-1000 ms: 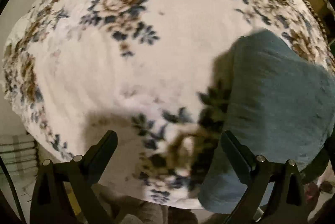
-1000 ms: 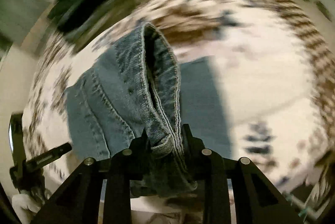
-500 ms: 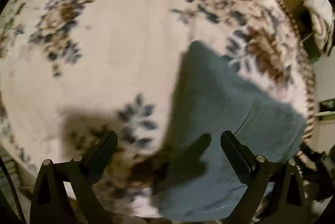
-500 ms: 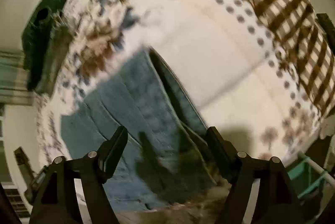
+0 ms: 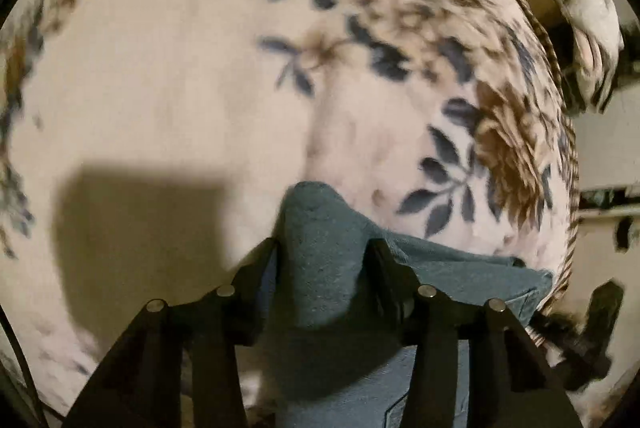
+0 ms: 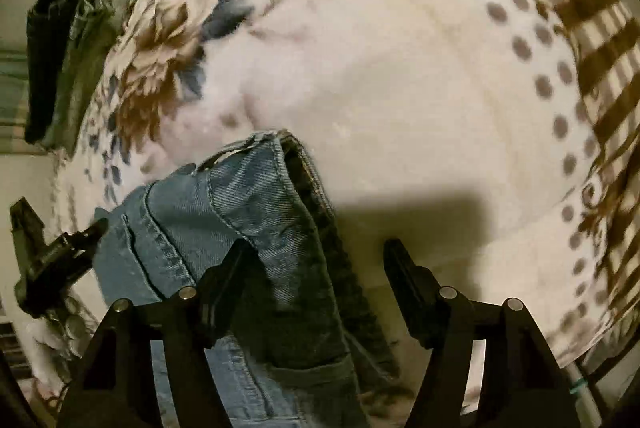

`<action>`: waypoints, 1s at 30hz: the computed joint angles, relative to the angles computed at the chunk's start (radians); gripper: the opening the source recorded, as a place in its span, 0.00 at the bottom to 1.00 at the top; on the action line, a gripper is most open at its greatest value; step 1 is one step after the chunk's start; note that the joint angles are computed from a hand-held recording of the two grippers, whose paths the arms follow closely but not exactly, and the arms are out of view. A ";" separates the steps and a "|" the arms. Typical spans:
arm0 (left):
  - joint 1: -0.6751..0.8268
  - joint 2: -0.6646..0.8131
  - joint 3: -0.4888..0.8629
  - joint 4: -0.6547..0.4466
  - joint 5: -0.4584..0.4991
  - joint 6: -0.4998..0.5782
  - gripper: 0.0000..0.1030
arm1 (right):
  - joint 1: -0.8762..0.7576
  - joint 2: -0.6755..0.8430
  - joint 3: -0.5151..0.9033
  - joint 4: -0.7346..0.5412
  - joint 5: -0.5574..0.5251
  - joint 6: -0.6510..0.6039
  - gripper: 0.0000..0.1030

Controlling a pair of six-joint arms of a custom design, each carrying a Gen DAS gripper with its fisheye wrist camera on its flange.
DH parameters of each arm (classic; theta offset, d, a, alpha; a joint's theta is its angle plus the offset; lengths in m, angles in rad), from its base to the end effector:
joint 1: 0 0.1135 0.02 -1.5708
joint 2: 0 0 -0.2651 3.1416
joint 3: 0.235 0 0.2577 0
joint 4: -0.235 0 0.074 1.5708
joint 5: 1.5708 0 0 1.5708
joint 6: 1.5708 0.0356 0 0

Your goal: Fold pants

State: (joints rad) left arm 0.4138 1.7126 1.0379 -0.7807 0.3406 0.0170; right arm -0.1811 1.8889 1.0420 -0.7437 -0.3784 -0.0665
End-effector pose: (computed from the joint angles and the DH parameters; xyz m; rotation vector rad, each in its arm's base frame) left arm 0.2822 0.1110 0.1594 -0.5476 2.8710 -0.4549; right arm 0.3090 -0.0432 0.1102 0.1810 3.0536 0.5850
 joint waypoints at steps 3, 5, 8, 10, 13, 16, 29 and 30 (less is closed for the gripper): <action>0.010 -0.107 -0.031 -0.068 0.025 0.034 0.74 | -0.048 -0.044 -0.012 -0.058 -0.054 0.024 0.72; 0.064 -0.173 -0.085 -0.107 0.109 0.048 0.96 | -0.127 -0.112 -0.068 -0.098 -0.134 0.043 0.80; 0.169 -0.252 -0.197 -0.156 0.194 0.093 0.99 | -0.235 -0.214 -0.195 -0.127 -0.196 0.018 0.82; 0.203 -0.268 -0.284 -0.135 0.198 0.109 1.00 | -0.273 -0.233 -0.276 -0.117 -0.209 -0.010 0.82; 0.238 -0.213 -0.378 -0.087 0.255 0.130 1.00 | -0.283 -0.149 -0.390 -0.016 -0.263 -0.037 0.82; 0.236 -0.160 -0.430 -0.041 0.313 0.157 1.00 | -0.248 -0.077 -0.462 0.151 -0.350 -0.002 1.00; 0.149 -0.248 -0.420 -0.026 0.335 0.148 0.39 | -0.017 -0.125 -0.646 0.662 -0.438 0.401 0.43; 0.165 -0.265 -0.414 -0.055 0.347 0.157 0.34 | -0.010 -0.152 -0.668 0.680 -0.437 0.424 0.41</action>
